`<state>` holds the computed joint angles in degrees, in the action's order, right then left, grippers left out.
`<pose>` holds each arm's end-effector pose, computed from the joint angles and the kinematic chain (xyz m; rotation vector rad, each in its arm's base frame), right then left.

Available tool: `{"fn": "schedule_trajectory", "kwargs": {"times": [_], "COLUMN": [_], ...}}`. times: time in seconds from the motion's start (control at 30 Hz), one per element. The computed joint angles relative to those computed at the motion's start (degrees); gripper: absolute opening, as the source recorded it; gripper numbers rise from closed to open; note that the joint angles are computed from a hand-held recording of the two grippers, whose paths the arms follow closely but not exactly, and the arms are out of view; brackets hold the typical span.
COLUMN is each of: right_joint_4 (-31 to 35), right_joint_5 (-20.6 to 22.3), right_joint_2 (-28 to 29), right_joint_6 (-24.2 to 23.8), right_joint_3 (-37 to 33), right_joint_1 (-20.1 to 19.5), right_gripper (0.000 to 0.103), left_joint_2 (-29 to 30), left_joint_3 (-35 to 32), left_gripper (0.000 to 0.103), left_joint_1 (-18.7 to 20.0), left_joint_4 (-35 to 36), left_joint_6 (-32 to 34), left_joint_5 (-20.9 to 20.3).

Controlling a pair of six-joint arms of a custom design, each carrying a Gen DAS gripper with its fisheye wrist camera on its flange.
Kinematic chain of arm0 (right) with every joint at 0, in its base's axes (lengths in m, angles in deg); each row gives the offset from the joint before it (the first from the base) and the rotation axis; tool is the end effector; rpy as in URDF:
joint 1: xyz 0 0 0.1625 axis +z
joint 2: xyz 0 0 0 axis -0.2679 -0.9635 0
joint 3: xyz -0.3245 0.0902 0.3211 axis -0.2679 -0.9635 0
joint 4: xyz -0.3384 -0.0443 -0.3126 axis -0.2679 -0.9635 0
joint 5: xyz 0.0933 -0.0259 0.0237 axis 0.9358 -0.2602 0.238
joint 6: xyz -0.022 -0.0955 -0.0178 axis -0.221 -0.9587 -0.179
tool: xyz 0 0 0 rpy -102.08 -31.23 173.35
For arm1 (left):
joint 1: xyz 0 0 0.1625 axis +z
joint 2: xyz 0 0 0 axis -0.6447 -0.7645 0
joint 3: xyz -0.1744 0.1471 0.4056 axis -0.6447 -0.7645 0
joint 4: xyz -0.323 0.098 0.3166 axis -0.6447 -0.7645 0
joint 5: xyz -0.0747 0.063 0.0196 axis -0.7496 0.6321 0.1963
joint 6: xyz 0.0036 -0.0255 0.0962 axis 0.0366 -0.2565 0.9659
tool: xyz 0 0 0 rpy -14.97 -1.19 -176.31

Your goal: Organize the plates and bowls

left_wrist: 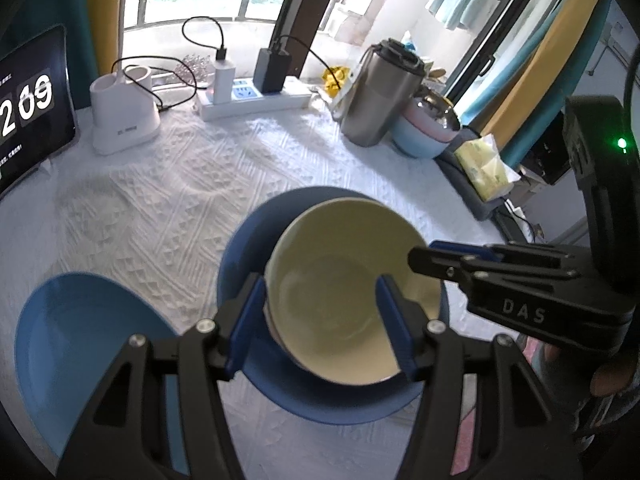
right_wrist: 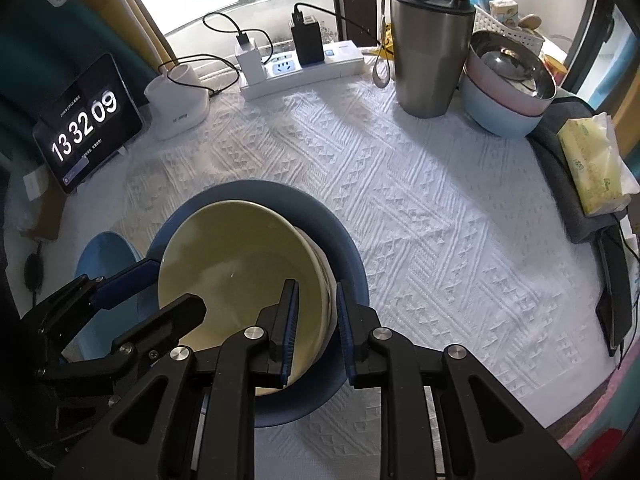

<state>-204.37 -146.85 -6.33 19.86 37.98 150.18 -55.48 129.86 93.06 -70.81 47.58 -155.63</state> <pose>0.3747 -0.2921 -0.0123 -0.2107 -2.3272 0.5558 -0.0519 -0.3309 0.2849 0.9610 2.7645 -0.3002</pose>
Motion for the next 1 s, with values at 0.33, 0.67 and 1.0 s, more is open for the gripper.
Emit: {"fn": "schedule_trajectory", "kwargs": {"times": [0.33,0.67,1.0], "right_joint_4": [1.34,-0.21,-3.02], "right_joint_5": [-1.71,-4.37,-9.05], "right_joint_2": [-1.72,-3.78,-5.52], "right_joint_6": [1.18,0.84,-3.56], "right_joint_3": [0.25,1.81,4.87], "right_joint_1": [1.54,3.48,4.81], "right_gripper": [0.021,0.029,0.031], "left_joint_2": [-3.69,-2.77,-5.21], "left_joint_3": [-0.34,-1.34,0.32], "left_gripper": [0.059,0.059,0.059], "left_joint_1": [-1.71,-0.32,-0.03], "left_joint_4": [-2.09,-3.48,-6.88], "left_joint_6": [1.52,1.61,3.82], "left_joint_5": [-0.10,-0.18,3.26]}}
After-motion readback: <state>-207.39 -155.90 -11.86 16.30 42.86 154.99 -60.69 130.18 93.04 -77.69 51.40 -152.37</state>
